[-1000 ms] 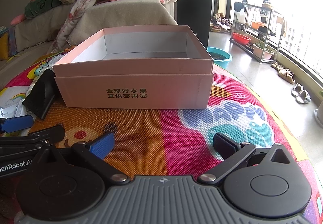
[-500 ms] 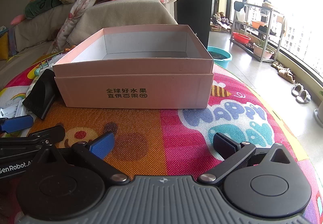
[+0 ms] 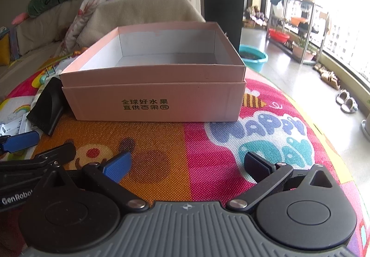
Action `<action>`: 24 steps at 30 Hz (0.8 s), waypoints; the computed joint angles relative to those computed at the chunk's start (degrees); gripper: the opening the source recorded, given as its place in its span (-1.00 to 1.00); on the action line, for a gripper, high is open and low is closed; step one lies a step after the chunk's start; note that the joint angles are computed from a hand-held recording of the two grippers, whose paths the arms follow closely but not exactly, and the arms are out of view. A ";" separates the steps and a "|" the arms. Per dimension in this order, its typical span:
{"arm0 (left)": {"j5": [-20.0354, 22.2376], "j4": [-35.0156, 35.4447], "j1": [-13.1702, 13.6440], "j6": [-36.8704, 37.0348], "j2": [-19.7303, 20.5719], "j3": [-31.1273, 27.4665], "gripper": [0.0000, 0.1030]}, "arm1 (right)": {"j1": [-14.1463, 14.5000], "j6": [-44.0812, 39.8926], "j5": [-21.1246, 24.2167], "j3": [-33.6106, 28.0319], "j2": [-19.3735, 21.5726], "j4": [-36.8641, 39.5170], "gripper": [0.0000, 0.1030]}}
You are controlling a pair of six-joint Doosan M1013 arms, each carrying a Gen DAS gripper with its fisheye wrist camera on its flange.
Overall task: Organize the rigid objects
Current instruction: 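Grasp white battery charger with left tool while right tool grasps black nozzle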
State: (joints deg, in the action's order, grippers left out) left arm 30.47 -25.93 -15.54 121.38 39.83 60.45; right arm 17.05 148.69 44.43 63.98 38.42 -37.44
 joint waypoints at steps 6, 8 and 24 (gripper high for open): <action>5.35 -19.81 3.43 16.93 -0.73 0.96 0.40 | 0.05 -1.51 0.97 -0.91 0.38 1.18 1.00; 1.98 -25.47 4.44 26.13 -2.29 3.37 0.40 | 0.07 -1.46 0.66 -0.69 0.33 0.93 1.00; 25.76 -11.44 8.44 20.90 8.58 -17.39 0.40 | 0.07 -0.77 -0.28 0.65 -0.38 -0.09 1.00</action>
State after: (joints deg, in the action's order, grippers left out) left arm 56.23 -37.37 -7.10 142.27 48.42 43.06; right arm 17.12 147.92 44.16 64.63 38.04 -37.53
